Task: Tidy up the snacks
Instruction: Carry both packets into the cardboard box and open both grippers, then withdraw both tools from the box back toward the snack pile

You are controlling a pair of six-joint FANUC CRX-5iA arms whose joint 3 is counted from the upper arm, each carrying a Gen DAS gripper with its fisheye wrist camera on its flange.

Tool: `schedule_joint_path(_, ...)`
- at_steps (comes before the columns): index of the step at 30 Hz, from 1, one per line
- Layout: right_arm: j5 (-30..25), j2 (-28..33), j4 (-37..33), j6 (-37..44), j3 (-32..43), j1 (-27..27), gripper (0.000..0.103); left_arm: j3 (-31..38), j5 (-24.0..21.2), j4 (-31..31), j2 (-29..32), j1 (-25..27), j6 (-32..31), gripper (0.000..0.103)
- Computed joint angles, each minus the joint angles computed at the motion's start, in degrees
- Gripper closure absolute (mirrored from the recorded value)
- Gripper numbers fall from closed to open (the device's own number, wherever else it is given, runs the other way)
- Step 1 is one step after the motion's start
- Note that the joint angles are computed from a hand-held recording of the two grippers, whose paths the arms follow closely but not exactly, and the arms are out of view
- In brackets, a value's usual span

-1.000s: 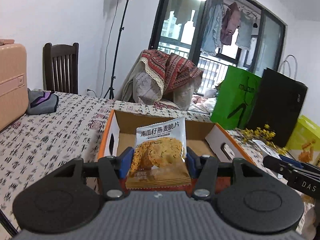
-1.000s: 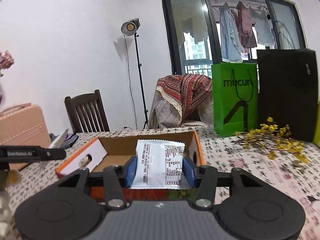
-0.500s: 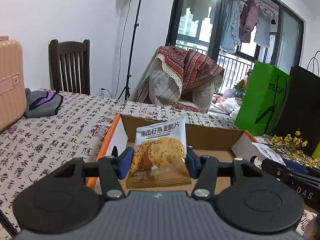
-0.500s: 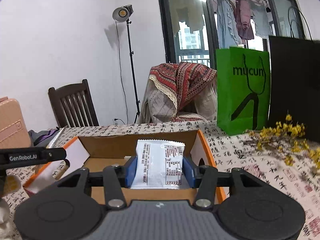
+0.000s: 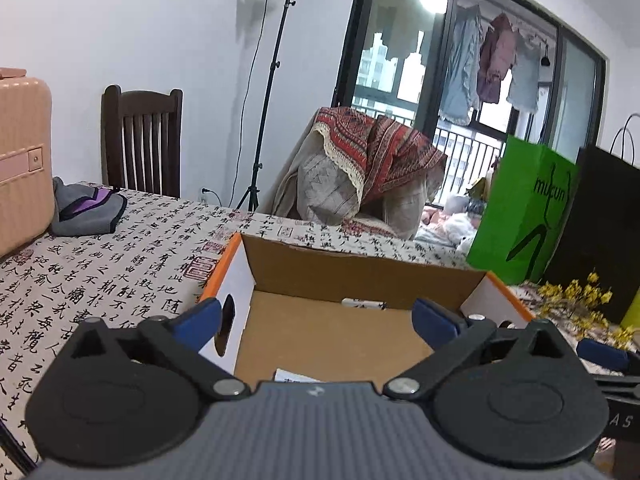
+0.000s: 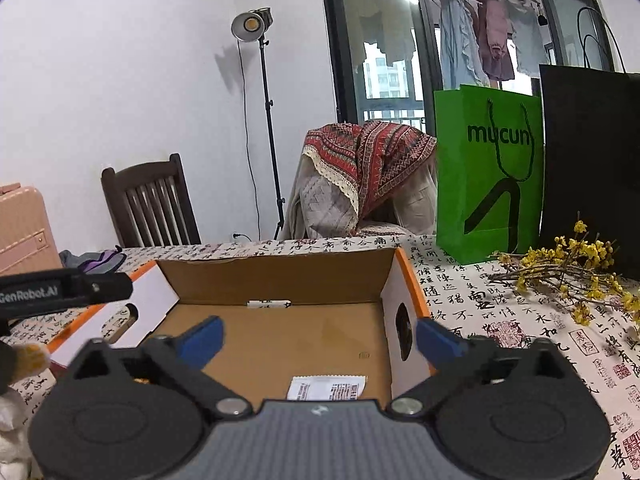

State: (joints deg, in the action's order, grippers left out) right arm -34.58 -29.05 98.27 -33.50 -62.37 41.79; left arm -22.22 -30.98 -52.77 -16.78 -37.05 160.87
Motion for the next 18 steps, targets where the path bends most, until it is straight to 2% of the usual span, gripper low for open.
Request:
schedule_joint_path(4, -1.2, -1.0, -0.6, 0.8, 0.1, 1.0, 0.0, 0.7, -2.9, -3.2, -1.1, -2.7, 3.5, 0.0)
schedule_joint_path(7, -4.3, -2.4, -2.3, 2.7, 0.1, 4.0, 0.0, 0.7, -4.7, -5.5, -3.0, -5.3, 5.5, 0.0)
schedule_joint_path(10, -9.4, -4.0, -6.6, 6.5, 0.6, 9.5, 0.0, 0.1, -4.6, -5.0, -5.5, -6.0, 4.5, 0.0)
schedule_joint_path(18, -24.9, -10.0, -16.4, 14.0, 0.0, 27.3, 0.0, -4.4, -1.9, 3.5, -13.4, -3.4, -4.5, 0.0)
